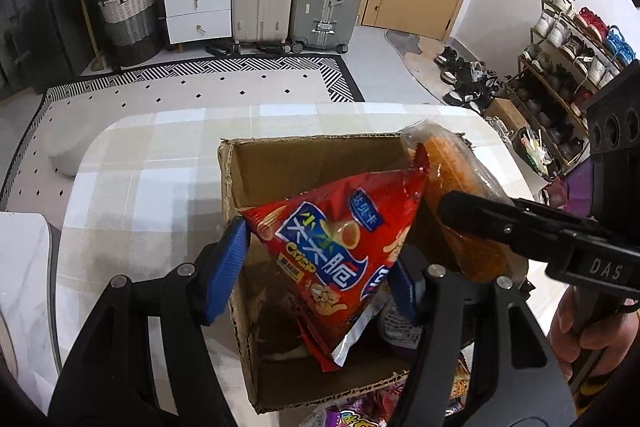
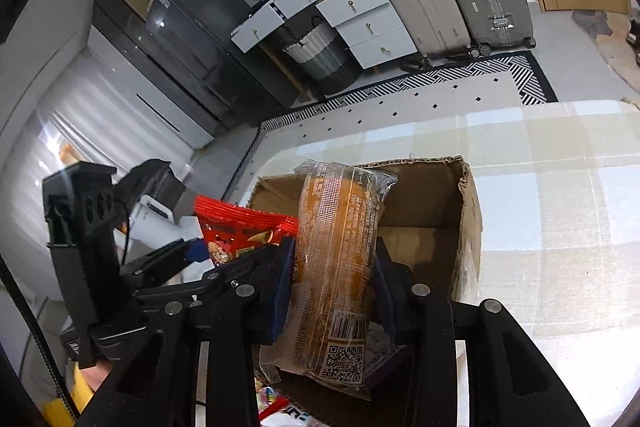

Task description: Organize snacks

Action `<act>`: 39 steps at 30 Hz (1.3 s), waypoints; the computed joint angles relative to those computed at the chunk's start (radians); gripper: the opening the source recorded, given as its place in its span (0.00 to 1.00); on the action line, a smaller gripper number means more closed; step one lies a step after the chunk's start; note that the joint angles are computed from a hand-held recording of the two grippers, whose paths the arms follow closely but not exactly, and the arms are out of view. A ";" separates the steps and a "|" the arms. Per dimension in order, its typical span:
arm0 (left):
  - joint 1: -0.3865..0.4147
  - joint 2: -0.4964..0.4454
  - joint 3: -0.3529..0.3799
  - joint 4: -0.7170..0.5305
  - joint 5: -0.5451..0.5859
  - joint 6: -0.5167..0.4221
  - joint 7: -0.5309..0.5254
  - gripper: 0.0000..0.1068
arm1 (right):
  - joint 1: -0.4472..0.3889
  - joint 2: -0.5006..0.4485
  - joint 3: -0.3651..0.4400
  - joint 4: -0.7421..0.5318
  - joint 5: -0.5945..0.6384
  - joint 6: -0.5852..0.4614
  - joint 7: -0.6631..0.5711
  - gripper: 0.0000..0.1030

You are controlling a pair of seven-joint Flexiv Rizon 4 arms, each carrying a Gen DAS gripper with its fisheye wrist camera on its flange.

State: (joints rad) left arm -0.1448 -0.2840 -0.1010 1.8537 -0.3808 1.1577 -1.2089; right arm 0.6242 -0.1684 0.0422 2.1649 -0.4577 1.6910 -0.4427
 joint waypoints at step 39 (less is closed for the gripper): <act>-0.049 0.524 0.057 0.313 0.296 0.067 -0.287 0.76 | -0.181 0.393 0.137 0.066 -0.962 -0.161 0.748 0.48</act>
State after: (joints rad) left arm -0.1938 0.2399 -0.0444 2.1663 -0.0847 1.2246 -1.4963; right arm 0.4434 0.2244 0.1790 2.2312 -1.4200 1.5301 0.3053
